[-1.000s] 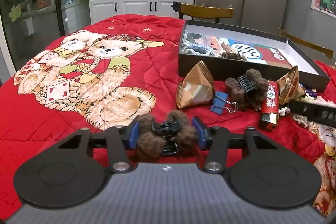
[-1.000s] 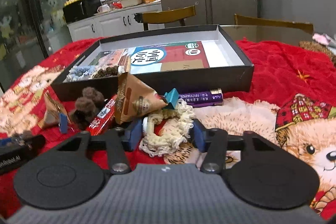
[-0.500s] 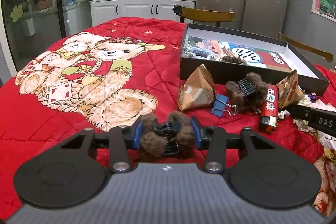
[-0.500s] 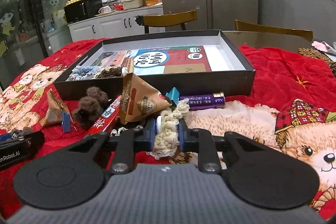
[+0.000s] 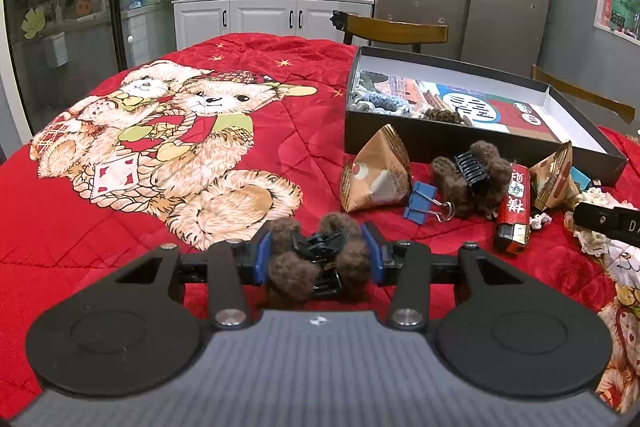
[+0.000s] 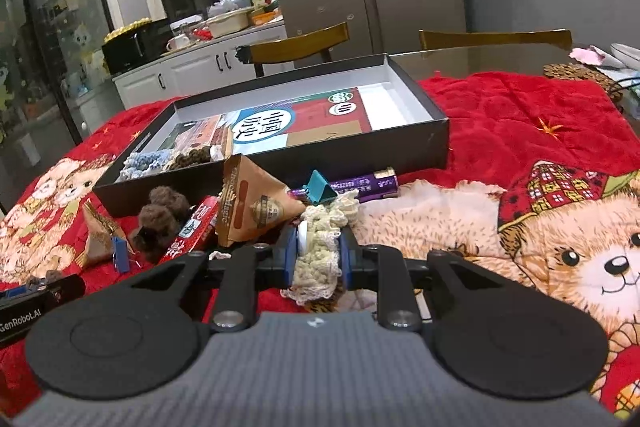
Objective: Organize objects
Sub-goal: 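Carry the pompom clip and cream scrunchie up toward the black box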
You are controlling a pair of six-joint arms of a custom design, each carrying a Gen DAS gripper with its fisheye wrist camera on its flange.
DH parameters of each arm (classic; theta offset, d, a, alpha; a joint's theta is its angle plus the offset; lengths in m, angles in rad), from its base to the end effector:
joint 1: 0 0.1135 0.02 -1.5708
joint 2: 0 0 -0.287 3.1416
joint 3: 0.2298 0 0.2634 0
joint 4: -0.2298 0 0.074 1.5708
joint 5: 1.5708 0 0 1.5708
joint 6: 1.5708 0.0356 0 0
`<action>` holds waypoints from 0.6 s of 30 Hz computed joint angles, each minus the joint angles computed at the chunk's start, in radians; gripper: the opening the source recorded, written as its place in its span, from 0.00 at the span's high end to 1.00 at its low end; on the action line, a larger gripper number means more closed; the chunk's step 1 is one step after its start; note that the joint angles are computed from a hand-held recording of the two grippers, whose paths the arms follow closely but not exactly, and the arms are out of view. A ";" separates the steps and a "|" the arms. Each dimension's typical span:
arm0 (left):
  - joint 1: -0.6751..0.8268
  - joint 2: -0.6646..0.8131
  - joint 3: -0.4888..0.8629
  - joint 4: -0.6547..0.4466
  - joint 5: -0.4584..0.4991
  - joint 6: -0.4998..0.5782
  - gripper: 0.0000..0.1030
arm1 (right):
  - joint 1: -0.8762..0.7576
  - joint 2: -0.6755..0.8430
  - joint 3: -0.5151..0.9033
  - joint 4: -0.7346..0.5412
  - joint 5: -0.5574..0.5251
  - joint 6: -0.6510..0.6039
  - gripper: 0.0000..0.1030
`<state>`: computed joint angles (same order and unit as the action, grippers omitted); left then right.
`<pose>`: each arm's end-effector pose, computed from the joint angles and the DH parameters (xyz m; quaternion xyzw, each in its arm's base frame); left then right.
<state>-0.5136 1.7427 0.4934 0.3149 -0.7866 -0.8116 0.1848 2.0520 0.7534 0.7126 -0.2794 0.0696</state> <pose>0.2440 -0.1087 0.0922 -0.2488 0.8498 0.1092 0.4517 0.3616 0.0776 0.0772 -0.1159 0.8674 0.1811 0.4488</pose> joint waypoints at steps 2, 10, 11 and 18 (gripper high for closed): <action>-0.007 -0.003 -0.007 0.009 -0.008 -0.002 0.50 | -0.008 -0.002 -0.011 0.019 -0.005 0.016 0.76; -0.065 -0.018 -0.017 -0.015 -0.098 -0.038 0.51 | -0.050 -0.041 -0.103 0.124 -0.035 0.044 0.76; -0.070 -0.021 -0.017 -0.022 -0.104 -0.039 0.51 | -0.056 -0.047 -0.109 0.124 -0.041 0.043 0.76; -0.102 -0.047 -0.015 -0.058 -0.128 -0.039 0.51 | -0.094 -0.100 -0.160 0.146 -0.071 0.040 0.76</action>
<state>-0.6151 1.6958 0.4789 0.2567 -0.9146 -0.8508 0.0908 1.9521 0.5938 0.8582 -0.3506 0.1101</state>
